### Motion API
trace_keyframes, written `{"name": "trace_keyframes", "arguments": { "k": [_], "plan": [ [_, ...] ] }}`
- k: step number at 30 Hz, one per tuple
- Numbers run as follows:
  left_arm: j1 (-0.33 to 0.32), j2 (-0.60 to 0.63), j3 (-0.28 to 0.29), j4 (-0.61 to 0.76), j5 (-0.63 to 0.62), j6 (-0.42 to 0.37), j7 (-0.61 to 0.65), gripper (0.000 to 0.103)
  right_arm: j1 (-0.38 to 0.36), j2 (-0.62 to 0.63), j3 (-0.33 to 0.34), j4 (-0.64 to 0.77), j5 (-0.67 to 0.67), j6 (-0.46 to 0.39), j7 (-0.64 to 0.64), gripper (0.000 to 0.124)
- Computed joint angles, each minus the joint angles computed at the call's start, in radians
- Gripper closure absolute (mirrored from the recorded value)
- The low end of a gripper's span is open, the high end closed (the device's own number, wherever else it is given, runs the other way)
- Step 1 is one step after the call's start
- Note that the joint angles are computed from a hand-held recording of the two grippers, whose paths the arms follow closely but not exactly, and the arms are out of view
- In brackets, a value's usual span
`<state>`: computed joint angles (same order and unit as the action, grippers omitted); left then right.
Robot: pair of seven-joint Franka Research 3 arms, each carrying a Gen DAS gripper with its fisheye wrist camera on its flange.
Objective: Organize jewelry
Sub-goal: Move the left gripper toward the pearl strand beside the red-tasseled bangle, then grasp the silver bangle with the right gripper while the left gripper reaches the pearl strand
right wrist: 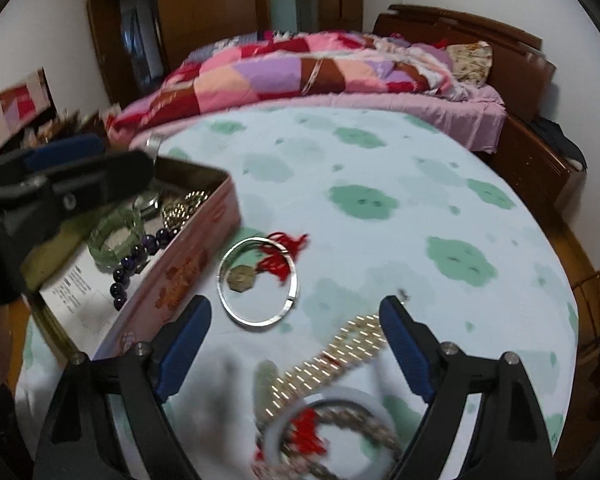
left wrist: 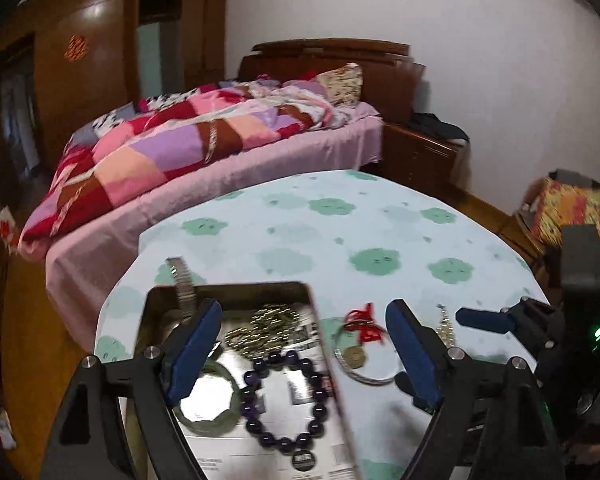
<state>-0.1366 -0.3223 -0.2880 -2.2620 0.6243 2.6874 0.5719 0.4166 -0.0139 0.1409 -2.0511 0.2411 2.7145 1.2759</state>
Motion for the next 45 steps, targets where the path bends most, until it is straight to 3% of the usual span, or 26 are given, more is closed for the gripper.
{"name": "trace_keyframes", "arguments": {
  "k": [6, 11, 14, 17, 22, 26, 28, 29, 30, 32, 35, 38, 41, 45],
  "plan": [
    [0.011, -0.026, 0.028, -0.048, -0.044, 0.034, -0.025, 0.019, 0.018, 0.092, 0.003, 0.106, -0.11, -0.114, 0.067, 0.036],
    [0.013, -0.025, 0.026, -0.053, -0.063, 0.048, -0.007, 0.019, 0.028, 0.129, -0.011, 0.133, -0.166, -0.133, 0.125, 0.036],
    [0.008, -0.019, 0.025, -0.048, -0.07, 0.053, 0.013, 0.019, 0.024, 0.11, -0.011, 0.107, -0.154, -0.087, 0.118, 0.063],
    [0.005, -0.011, 0.022, -0.038, -0.074, 0.058, 0.027, 0.019, 0.015, 0.093, -0.005, 0.094, -0.092, -0.075, 0.089, 0.064],
    [0.002, 0.031, 0.006, 0.005, -0.053, 0.045, 0.05, 0.019, -0.002, 0.007, -0.01, -0.006, -0.002, 0.053, 0.072, 0.064],
    [-0.018, 0.089, -0.008, 0.062, -0.021, 0.026, 0.078, 0.019, -0.037, -0.063, -0.015, -0.093, -0.089, 0.167, 0.189, 0.065],
    [-0.04, 0.145, -0.015, 0.115, -0.005, -0.006, 0.117, 0.019, -0.051, -0.095, -0.03, -0.132, -0.062, 0.195, 0.194, 0.118],
    [-0.052, 0.164, -0.012, 0.132, -0.01, -0.019, 0.133, 0.024, -0.068, -0.097, -0.023, -0.136, -0.085, 0.198, 0.229, 0.107],
    [-0.071, 0.198, -0.007, 0.163, -0.038, -0.045, 0.173, 0.035, -0.081, -0.105, -0.024, -0.149, -0.091, 0.21, 0.252, 0.108],
    [-0.102, 0.247, 0.01, 0.207, -0.122, -0.079, 0.257, 0.039, -0.091, -0.09, -0.026, -0.128, -0.097, 0.184, 0.252, 0.108],
    [-0.118, 0.283, 0.017, 0.254, -0.107, -0.129, 0.241, 0.039, -0.076, -0.084, -0.046, -0.128, -0.002, 0.157, 0.169, 0.108],
    [-0.13, 0.313, 0.026, 0.296, -0.115, -0.182, 0.247, 0.039, -0.064, -0.089, -0.071, -0.129, 0.148, 0.128, 0.053, 0.106],
    [-0.14, 0.321, 0.031, 0.307, -0.109, -0.195, 0.247, 0.039, -0.069, -0.078, -0.09, -0.109, 0.263, 0.062, -0.028, 0.088],
    [-0.147, 0.31, 0.032, 0.3, -0.075, -0.191, 0.212, 0.039, -0.066, -0.102, -0.127, -0.114, 0.585, 0.022, -0.257, 0.083]
  ]
}}
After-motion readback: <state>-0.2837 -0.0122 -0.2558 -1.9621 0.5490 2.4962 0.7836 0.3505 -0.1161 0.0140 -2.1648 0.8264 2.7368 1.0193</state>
